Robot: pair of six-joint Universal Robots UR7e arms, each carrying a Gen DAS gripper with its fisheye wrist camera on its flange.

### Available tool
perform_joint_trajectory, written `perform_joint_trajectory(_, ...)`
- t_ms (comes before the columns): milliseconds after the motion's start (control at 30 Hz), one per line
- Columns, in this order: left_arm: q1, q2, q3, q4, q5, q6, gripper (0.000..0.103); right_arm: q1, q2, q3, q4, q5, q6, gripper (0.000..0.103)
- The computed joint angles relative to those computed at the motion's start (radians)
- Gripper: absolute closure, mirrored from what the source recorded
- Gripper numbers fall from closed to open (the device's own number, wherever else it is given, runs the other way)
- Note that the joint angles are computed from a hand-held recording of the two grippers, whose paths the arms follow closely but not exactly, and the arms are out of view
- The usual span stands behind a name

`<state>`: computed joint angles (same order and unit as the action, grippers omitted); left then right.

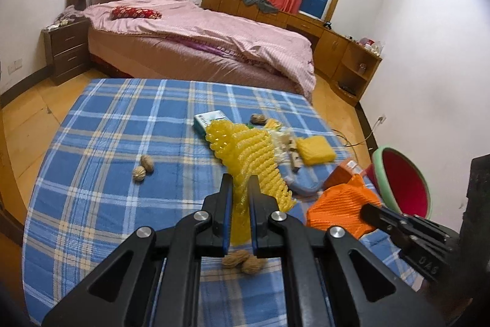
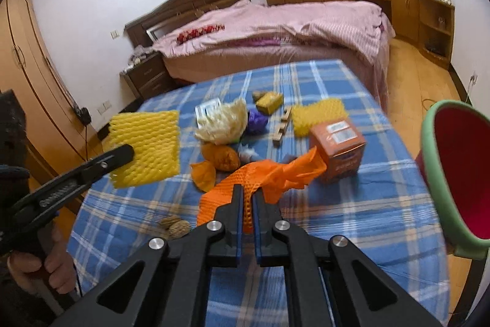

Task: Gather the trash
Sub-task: 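Carry the orange mesh bag with the right tool over the red bin while left holds foam net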

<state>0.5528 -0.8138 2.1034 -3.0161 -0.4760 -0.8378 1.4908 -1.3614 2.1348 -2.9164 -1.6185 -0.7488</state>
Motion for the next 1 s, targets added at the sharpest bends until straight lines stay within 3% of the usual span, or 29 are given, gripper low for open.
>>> perform_joint_trajectory(400,-0.01,0.08,-0.125,-0.08,-0.057,0.182,0.095,-0.043,-0.109,-0.011,-0.058,0.057,0.003,0.096)
perform_joint_trajectory(633,0.01,0.162,-0.25,-0.093,-0.13,0.302,0.095,-0.085,-0.114,-0.058,-0.097,0.033,0.026,0.096)
perform_joint_trajectory(1000,0.043,0.321,-0.501,-0.005,-0.252,0.432,0.095,-0.166,-0.086,-0.156,-0.104,-0.02,0.071,0.096)
